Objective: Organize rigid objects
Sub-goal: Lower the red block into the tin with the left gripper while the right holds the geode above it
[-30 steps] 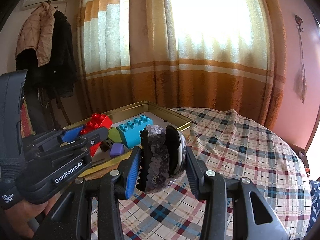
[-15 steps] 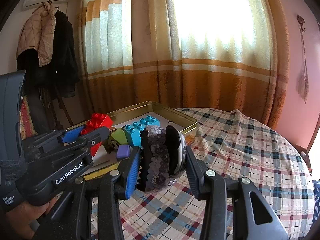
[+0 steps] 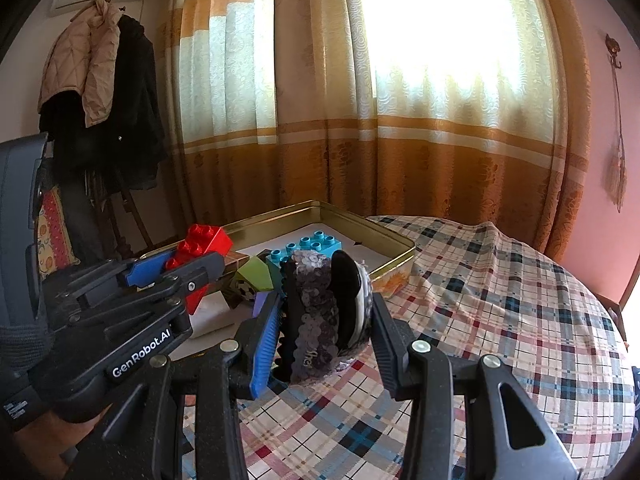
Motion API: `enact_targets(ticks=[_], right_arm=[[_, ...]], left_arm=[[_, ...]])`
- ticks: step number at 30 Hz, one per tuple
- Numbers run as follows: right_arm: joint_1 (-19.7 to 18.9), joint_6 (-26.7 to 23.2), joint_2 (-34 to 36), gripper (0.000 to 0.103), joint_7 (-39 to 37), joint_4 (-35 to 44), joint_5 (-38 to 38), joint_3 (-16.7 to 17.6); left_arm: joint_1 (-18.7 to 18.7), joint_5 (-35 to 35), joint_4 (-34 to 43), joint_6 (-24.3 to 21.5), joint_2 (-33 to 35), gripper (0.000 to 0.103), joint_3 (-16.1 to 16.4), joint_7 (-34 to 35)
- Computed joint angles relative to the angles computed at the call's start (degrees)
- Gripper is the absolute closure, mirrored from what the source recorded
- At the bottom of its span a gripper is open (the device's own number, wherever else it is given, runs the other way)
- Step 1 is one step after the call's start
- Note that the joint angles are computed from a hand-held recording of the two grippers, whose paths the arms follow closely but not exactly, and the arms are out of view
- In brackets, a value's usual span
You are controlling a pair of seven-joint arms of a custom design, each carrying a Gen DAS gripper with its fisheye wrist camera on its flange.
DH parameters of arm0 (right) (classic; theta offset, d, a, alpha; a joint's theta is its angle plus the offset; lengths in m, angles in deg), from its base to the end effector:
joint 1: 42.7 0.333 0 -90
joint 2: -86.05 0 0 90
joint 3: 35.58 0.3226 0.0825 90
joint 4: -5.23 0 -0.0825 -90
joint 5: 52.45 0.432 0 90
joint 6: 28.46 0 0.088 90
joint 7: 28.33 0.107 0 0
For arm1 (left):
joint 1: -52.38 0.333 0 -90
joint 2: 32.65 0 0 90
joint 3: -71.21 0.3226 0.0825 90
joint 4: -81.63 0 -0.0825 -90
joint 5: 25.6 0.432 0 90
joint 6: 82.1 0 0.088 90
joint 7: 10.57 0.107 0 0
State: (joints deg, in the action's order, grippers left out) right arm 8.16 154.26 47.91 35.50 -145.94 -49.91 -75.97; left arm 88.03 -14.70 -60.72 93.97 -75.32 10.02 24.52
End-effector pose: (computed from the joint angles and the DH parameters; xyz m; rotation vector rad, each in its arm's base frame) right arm 0.4600 0.0532 0.5155 -1.7583 1.0942 -0.6448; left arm 0.4356 -0.2822 0.4940 -1.6007 1.4346 -0.9613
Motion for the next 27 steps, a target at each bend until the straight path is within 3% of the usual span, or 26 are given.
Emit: enact_targets(ticks=[27], right_arm=[[1.2,-0.4,0.9,0.057,-0.3,0.9,0.8,-0.4]], left_arm=[[-0.2,-0.1,-0.9,0.6,0.2,0.072,1.0,0.1]])
